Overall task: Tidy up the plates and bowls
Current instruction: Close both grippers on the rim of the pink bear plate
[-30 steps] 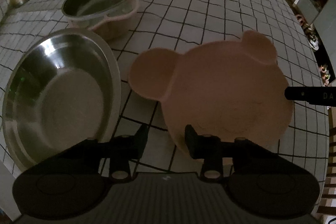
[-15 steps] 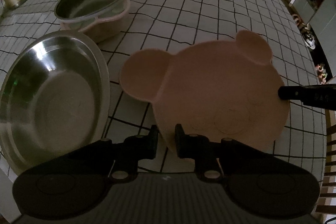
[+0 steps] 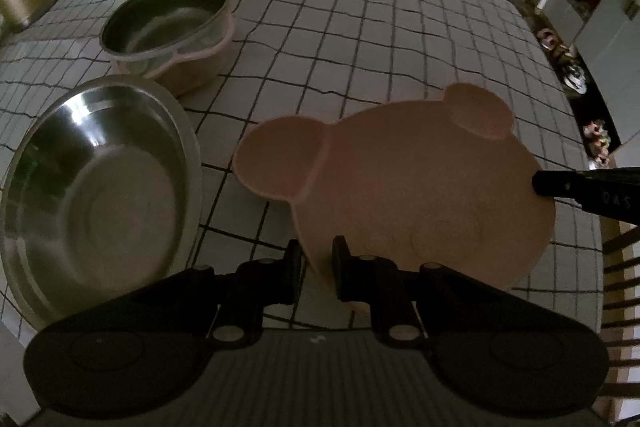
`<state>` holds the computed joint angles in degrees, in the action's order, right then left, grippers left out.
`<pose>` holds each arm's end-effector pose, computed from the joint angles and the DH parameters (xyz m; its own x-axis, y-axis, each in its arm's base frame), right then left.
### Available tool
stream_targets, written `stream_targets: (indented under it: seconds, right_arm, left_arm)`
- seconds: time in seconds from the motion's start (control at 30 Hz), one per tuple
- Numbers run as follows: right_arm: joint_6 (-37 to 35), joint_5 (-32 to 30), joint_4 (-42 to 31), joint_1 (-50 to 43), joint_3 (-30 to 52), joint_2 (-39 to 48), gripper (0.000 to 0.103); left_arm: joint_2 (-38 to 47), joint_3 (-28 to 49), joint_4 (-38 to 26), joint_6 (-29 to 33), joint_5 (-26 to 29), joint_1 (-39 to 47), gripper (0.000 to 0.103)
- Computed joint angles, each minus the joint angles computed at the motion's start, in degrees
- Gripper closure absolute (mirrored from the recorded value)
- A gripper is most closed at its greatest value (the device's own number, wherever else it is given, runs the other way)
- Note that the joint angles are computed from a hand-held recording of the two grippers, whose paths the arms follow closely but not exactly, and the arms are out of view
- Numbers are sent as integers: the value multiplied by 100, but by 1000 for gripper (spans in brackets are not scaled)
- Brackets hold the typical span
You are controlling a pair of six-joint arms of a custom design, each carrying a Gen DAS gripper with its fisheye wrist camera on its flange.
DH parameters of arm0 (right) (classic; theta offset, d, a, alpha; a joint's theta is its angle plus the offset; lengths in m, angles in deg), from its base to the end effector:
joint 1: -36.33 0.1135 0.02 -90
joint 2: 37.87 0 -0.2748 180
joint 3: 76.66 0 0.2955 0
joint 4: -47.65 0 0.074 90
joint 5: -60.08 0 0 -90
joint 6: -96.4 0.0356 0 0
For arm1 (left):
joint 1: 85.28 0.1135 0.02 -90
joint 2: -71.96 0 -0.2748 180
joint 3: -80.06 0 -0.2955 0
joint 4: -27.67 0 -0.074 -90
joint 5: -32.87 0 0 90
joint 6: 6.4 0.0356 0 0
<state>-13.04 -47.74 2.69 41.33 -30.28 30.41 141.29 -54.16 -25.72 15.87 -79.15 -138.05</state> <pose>0.2330 0.0313 0.1594 -0.7963 -0.3877 -0.4642 -0.4961 0.8578 0.1346 0.1426 -0.1656 0.1483 -0.8590 -0.2875 -0.4236 -0.2851 0.9559 -0.0707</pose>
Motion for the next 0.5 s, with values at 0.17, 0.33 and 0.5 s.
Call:
stream_targets:
  seconds: [0.17,0.33,0.5]
  right_arm:
    - [-39,-102,-405,-285,-135,-602,96]
    - [-78,-203,-974,-628,-313,-1440,96]
    - [21,-234,-1680,-913,-466,-2416,96]
  left_arm:
    - [-353,1,-193,53,-43,-267,88]
    - [-770,0,-463,136,-118,-589,88]
    - [-1155,-16,-757,146,-154,-927,88]
